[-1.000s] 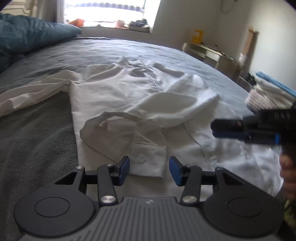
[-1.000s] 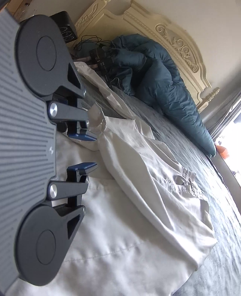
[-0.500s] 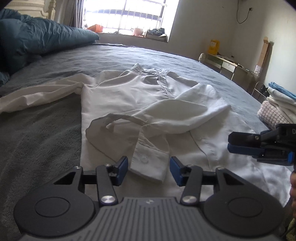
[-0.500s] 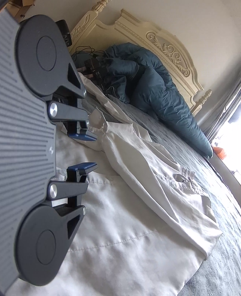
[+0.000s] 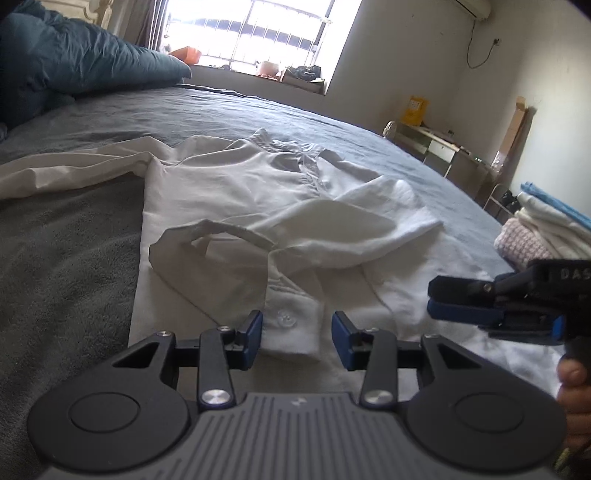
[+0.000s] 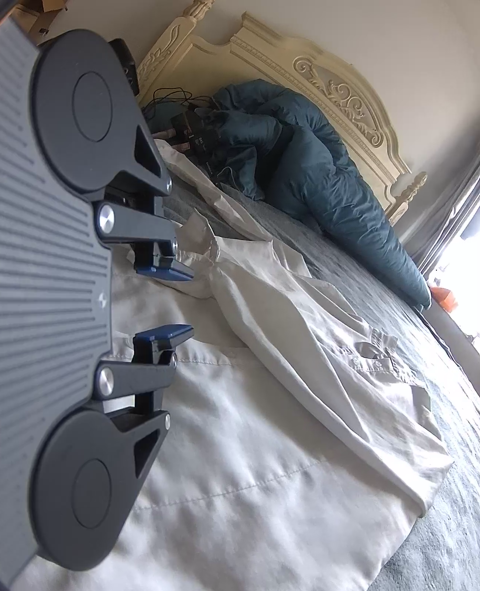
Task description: Fold clothes
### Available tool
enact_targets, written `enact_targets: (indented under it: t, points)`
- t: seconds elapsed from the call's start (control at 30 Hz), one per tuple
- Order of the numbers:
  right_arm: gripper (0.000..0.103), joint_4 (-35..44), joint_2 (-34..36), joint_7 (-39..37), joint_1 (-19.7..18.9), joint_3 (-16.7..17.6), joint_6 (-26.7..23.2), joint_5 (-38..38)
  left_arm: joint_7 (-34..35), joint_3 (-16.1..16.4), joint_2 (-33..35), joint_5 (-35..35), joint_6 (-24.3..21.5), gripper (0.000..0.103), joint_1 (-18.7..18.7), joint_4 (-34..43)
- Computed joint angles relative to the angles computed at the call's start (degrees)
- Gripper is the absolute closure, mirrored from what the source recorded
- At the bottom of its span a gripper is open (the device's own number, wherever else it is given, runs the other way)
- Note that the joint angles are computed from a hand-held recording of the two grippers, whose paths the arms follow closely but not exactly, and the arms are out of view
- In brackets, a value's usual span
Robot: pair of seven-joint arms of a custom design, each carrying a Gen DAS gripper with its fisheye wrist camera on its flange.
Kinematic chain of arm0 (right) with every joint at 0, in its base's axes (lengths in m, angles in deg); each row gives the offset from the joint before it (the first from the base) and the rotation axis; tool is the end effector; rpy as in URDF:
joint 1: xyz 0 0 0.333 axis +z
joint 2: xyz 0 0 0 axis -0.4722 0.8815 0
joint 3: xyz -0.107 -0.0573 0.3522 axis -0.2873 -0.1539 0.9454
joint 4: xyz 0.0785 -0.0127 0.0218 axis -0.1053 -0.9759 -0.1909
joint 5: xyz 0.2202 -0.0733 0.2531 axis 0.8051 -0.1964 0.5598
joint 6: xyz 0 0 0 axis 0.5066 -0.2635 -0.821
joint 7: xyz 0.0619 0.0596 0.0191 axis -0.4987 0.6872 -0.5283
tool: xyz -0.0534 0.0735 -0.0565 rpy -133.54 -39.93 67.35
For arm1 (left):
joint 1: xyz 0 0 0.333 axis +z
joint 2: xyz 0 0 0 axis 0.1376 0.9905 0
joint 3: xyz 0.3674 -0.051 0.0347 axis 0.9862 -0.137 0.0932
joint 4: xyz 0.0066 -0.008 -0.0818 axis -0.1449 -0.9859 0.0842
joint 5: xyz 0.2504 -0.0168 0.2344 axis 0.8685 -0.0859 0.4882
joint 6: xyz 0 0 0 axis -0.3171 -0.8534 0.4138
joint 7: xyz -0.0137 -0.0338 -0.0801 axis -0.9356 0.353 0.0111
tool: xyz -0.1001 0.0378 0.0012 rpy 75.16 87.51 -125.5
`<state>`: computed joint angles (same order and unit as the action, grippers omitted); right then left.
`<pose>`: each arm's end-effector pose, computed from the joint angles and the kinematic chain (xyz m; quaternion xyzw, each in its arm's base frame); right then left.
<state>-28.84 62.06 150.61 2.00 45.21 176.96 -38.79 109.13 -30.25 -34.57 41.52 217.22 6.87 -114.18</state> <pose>0.6003 0.3668 0.3617 -0.4298 0.7307 -0.0629 0.5266 0.6711 -0.3346 0.3712 -0.4470 0.7666 -0.4504 0.0984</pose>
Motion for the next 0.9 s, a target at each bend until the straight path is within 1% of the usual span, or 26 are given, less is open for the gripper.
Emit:
enact_targets:
  t: [0.03, 0.07, 0.1, 0.13, 0.17, 0.2, 0.23, 0.37, 0.4, 0.43, 0.53, 0.6, 0.67, 0.7, 0.73, 0.8, 0.83, 0.87, 0.9]
  points:
    - [0.077, 0.21, 0.02, -0.16, 0.27, -0.31, -0.33, 0.28, -0.44, 2.93, -0.69, 0.13, 1.25, 0.072, -1.98, -0.09]
    - [0.077, 0.44, 0.04, -0.34, 0.55, -0.62, -0.67, 0.59, -1.02, 6.37, -1.53, 0.40, 2.39, 0.082, -4.39, -0.13]
    - [0.077, 0.58, 0.03, -0.49, 0.85, -0.96, -0.99, 1.07, -1.40, 9.10, -2.16, 0.86, 3.20, 0.092, -6.26, -0.15]
    - [0.077, 0.72, 0.02, -0.66, 1.16, -1.30, -1.32, 1.57, -1.17, 10.15, -2.49, 1.78, 3.25, 0.095, -6.90, -0.07]
    - [0.077, 0.87, 0.02, -0.84, 1.46, -1.65, -1.64, 2.08, -0.54, 10.30, -2.83, 2.91, 3.18, 0.099, -6.84, -0.12]
    - [0.077, 0.98, -0.05, -1.09, 1.86, -2.10, -2.02, 2.71, 0.42, 10.17, -3.17, 4.14, 3.10, 0.100, -6.56, -0.19]
    - [0.077, 1.11, -0.12, -1.36, 2.26, -2.56, -2.41, 3.35, 2.50, 9.36, -3.59, 6.20, 3.17, 0.100, -5.59, -0.44]
    - [0.076, 0.69, -0.91, -3.41, 4.55, -5.10, -2.91, 6.43, 13.60, 11.87, -6.75, 16.18, 7.66, 0.100, -4.70, -1.99]
    - [0.076, 0.57, -0.99, -3.81, 4.95, -5.50, -2.67, 7.19, 17.04, 11.39, -7.20, 19.18, 7.74, 0.100, -3.69, -2.07]
    - [0.076, 0.45, -1.06, -4.24, 5.33, -5.86, -2.43, 7.96, 20.79, 9.32, -7.22, 22.11, 6.77, 0.100, -1.76, -2.04]
    - [0.076, 0.75, -0.70, -4.55, 5.11, -5.49, -1.85, 9.14, 32.66, 3.77, -6.62, 28.49, 3.53, 0.100, 2.93, -2.45]
    - [0.076, 1.35, -0.36, -4.91, 5.28, -5.69, -2.22, 10.08, 38.52, 1.34, -6.07, 30.14, 0.82, 0.100, 4.51, -3.23]
    - [0.076, 1.75, -0.20, -5.21, 5.27, -5.73, -2.77, 10.61, 43.48, -0.30, -5.60, 30.59, -2.25, 0.099, 5.38, -4.00]
    - [0.076, 1.68, -0.31, -5.45, 5.21, -5.79, -3.06, 10.71, 44.85, -0.75, -5.25, 29.77, -4.26, 0.096, 5.37, -4.12]
    - [0.076, 2.15, -0.30, -6.11, 5.99, -6.79, -3.94, 11.59, 44.72, 0.62, -5.25, 29.10, -4.45, 0.096, 4.29, -4.16]
    - [0.076, 3.22, -0.38, -8.27, 8.34, -9.88, -6.03, 13.46, 44.08, 2.44, -5.42, 27.02, -4.65, 0.088, 2.93, -4.55]
    - [0.076, 4.29, -0.29, -10.16, 10.46, -12.84, -7.92, 14.73, 43.27, 1.99, -5.32, 26.34, -5.17, 0.088, 3.28, -4.68]
    - [0.076, 5.35, -0.10, -11.84, 12.70, -16.07, -9.91, 15.89, 44.56, -0.46, -5.15, 22.94, -6.28, 0.082, 5.01, -5.10]
    - [0.076, 6.37, 0.20, -13.13, 15.03, -19.56, -11.98, 16.76, 45.09, -3.21, -4.76, 20.48, -7.64, 0.073, 6.95, -5.27]
